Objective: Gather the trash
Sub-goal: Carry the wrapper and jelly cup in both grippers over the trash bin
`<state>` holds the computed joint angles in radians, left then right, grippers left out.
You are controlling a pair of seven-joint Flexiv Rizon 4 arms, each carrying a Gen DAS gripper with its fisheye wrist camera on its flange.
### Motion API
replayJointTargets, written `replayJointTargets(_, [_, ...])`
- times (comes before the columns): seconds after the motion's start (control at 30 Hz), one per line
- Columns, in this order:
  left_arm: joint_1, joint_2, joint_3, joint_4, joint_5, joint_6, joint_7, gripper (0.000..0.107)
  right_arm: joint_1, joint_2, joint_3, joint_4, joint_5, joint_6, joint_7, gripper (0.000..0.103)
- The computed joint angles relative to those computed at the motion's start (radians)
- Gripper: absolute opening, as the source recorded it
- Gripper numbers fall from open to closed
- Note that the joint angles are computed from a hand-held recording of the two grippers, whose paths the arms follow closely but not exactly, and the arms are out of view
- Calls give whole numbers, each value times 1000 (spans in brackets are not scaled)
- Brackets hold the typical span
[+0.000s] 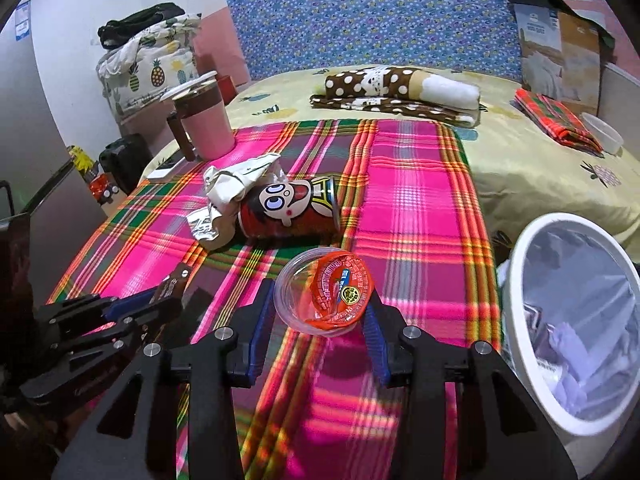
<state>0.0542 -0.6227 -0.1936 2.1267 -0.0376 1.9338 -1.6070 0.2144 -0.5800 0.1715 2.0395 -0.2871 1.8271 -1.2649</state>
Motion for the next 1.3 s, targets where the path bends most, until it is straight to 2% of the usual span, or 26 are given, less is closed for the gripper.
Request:
replayJointTargets(0.4, [-48, 40, -8, 31, 22, 22, -2, 19, 52, 60, -63, 105, 71, 92, -1, 43])
replayJointTargets(0.93, [-107, 44, -15, -6, 19, 2, 21, 19, 68, 79, -102, 150, 138, 152, -17, 43])
replayJointTargets(1.3, [-98, -8, -102, -117, 36, -60, 80, 19, 82, 98, -178, 168, 230, 162, -29, 43])
